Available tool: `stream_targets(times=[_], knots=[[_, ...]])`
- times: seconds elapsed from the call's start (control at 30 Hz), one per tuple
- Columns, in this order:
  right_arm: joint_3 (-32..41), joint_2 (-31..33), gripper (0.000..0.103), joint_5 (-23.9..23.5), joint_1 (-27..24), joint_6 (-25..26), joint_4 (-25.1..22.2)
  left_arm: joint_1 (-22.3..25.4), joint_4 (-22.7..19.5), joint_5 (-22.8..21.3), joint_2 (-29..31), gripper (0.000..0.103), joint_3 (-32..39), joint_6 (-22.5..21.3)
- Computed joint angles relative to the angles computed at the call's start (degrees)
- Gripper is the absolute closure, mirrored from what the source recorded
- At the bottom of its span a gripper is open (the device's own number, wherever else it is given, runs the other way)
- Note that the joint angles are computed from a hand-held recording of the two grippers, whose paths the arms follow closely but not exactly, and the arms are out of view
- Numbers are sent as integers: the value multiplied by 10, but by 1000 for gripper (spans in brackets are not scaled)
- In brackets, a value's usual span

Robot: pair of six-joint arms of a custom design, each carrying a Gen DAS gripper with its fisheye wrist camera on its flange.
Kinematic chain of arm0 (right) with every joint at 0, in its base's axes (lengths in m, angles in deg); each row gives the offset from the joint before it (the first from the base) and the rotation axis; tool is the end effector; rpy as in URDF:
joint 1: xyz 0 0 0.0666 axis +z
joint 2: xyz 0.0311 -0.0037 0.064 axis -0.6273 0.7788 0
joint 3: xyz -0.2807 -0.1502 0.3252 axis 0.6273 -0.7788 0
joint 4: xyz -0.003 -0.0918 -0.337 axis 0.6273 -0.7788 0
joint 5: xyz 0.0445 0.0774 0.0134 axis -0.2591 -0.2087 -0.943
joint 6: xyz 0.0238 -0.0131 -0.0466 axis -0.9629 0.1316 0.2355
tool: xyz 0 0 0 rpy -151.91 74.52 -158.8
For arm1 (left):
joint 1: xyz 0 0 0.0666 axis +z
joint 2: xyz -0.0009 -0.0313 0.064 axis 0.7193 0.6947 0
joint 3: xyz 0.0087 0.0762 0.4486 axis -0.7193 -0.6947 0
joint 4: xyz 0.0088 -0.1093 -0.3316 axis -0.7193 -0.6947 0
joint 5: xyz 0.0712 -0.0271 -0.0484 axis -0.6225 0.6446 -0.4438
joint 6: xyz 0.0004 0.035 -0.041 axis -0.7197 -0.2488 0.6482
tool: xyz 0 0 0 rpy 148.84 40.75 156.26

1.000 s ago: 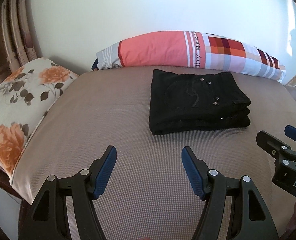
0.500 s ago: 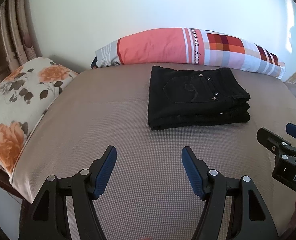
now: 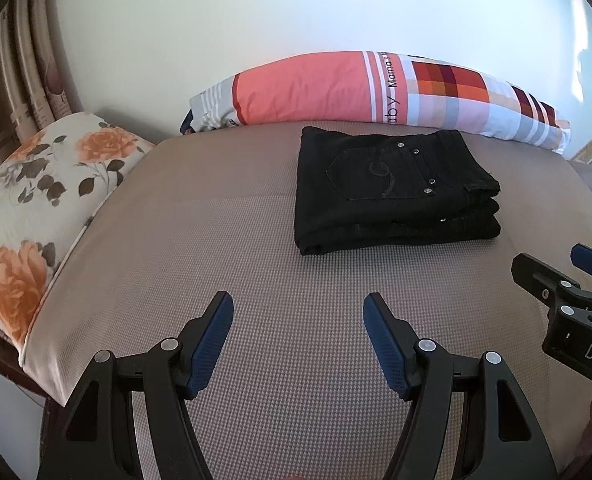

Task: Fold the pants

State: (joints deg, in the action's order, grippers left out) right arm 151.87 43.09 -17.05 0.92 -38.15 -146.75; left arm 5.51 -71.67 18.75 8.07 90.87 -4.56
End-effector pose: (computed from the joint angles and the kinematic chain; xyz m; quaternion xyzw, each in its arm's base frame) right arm 0.3266 0.2495 0.5446 0.1078 0.9277 0.0118 0.3572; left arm 0.3446 -0.2750 0.5397 0.1058 0.9212 0.0224 0.3736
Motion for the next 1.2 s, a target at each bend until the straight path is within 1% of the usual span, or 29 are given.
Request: stream_targets(times=[0.33,0.63,1.2], knots=[[-1,0,16,-2,0,2,0,0,2,1,-1,35,-3,-5],[-1,3,16,8,7,-2,-8,-1,0,4,0,35,-3,-10],[0,5,16,1,5,-1,-12,-3,1,4,0,35,-5,-11]])
